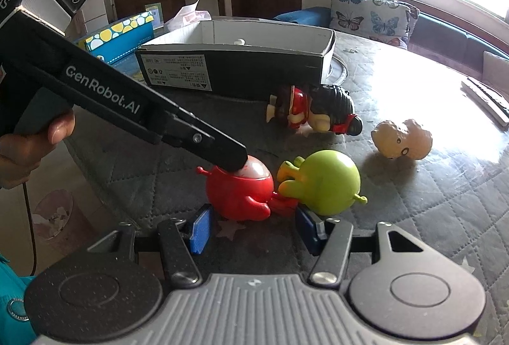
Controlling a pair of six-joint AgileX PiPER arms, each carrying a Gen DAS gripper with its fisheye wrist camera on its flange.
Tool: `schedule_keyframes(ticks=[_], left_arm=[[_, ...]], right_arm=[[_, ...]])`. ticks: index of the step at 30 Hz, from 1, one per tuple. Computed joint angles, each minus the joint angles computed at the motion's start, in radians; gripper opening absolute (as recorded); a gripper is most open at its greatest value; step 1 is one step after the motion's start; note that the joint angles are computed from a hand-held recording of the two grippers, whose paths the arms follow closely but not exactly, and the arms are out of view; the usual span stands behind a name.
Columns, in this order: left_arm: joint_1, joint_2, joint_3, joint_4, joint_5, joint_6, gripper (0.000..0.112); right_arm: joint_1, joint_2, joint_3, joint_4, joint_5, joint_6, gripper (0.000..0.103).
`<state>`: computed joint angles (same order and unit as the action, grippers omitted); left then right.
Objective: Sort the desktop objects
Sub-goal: 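Close the left gripper on the red round toy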
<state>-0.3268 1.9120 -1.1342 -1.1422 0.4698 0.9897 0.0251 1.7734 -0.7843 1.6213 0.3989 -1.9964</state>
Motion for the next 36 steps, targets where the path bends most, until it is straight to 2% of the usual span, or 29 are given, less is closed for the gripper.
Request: schedule_keyframes(ticks=[8,12,18,36], left_arm=[[0.02,0.011,-0.011,-0.003,0.026,-0.002,0.034],[0.044,0.023,-0.03,0.005,0.061,-0.03,0.034],[0.073,0.048,-0.046,-0.029,0.122,-0.023,0.035],[0.077,0.049,-0.006,-0.132,0.106,0.053,0.04]], right_arm=[[0.013,0.018,-0.021,-0.014,-0.007,0.021,0.058],[0.02,0.031,-0.032,-0.005,-0.011,0.017,0.063],[0.03,0.046,-0.048,0.008,-0.007,0.011,0.063],[0.049,0.05,-0.05,0.051,-0.022,-0.013,0.064]])
